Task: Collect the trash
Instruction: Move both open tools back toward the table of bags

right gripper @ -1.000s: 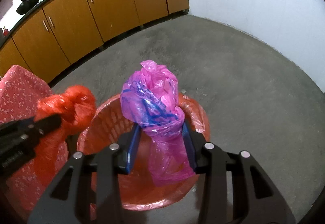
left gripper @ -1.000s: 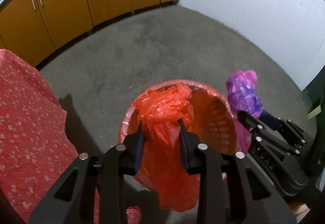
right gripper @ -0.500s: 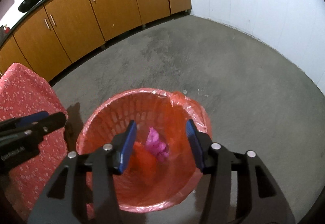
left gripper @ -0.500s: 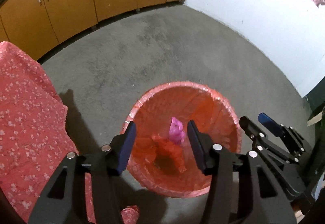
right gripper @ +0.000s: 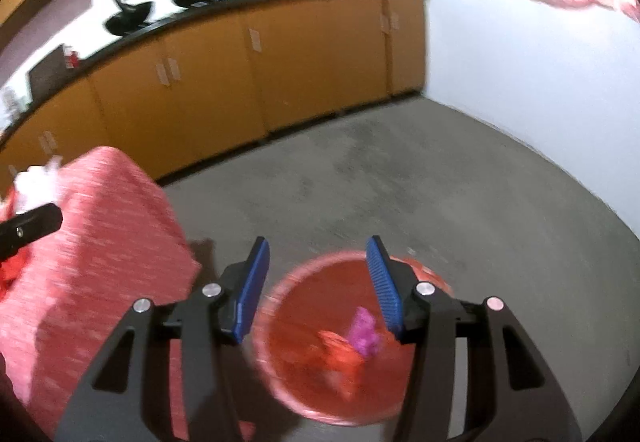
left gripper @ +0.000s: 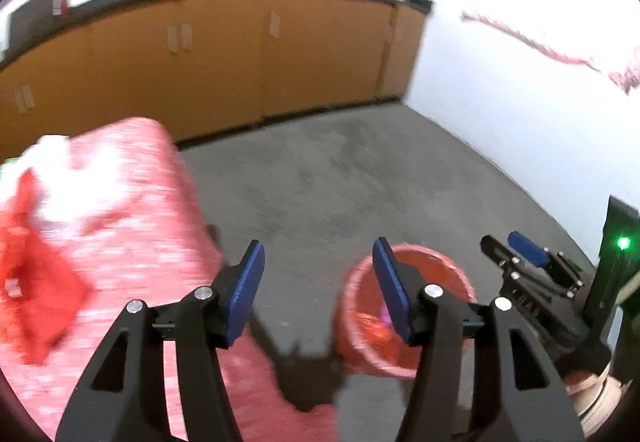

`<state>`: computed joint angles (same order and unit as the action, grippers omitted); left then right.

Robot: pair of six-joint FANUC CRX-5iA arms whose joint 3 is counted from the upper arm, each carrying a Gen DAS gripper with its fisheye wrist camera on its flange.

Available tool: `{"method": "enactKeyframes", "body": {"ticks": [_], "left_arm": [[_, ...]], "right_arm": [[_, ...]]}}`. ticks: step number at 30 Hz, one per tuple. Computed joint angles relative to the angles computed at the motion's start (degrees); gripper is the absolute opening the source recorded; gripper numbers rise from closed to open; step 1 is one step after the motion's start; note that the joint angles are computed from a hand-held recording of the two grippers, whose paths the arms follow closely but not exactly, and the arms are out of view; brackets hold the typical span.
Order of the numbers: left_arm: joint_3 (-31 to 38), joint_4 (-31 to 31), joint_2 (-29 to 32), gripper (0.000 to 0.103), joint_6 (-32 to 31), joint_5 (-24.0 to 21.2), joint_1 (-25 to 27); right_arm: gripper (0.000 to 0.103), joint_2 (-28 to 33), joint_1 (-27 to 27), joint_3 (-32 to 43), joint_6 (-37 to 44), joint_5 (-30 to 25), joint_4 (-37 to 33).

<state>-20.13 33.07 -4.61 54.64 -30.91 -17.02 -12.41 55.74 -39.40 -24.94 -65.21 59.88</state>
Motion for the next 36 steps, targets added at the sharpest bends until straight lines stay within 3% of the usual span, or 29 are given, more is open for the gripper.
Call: {"method": "enactKeyframes", "body": {"ticks": [7,11,17,19,25,26,29,36], "left_arm": [[-9.17,1.29,-12.24,0.058,-5.99,0.41,15.08],[-13.96,1.08,-17.64,0.061,-10.03,3.06,24.51],[-18.56,4.01,-20.82,0.061,-16.43,6.19,35.36],[-20.01,5.99,-21.19,0.061,-18.13,7.19,38.05],[-20.11,7.10,-18.92,0.061,-15.67,7.58,42.56],[-21.24,9.48,-19.19,0.061,-17.93,7.77,43.36],[-22.42,15.02,-18.44,0.061,-22.33,8.48,44.55],[-22.50,19.48,-16.36,0.061,-23.53,9.89,45.45]], "right_arm": [[0.053,9.70,0.74,12.98,4.07,8.33,5.41],[0.054,16.74,1.77,21.60,7.87,14.19,6.02],[0.054,28.65,3.33,36.05,14.44,21.26,3.66],[0.060,32.05,3.86,40.12,15.68,22.13,2.96],[0.065,40.89,4.40,52.51,22.03,18.07,-1.98],[0.065,42.05,4.48,54.09,22.76,17.03,-2.51],[0.065,44.41,4.43,57.41,24.66,14.60,-3.51],[0.061,47.16,4.04,60.90,27.02,11.32,-5.35]]}}
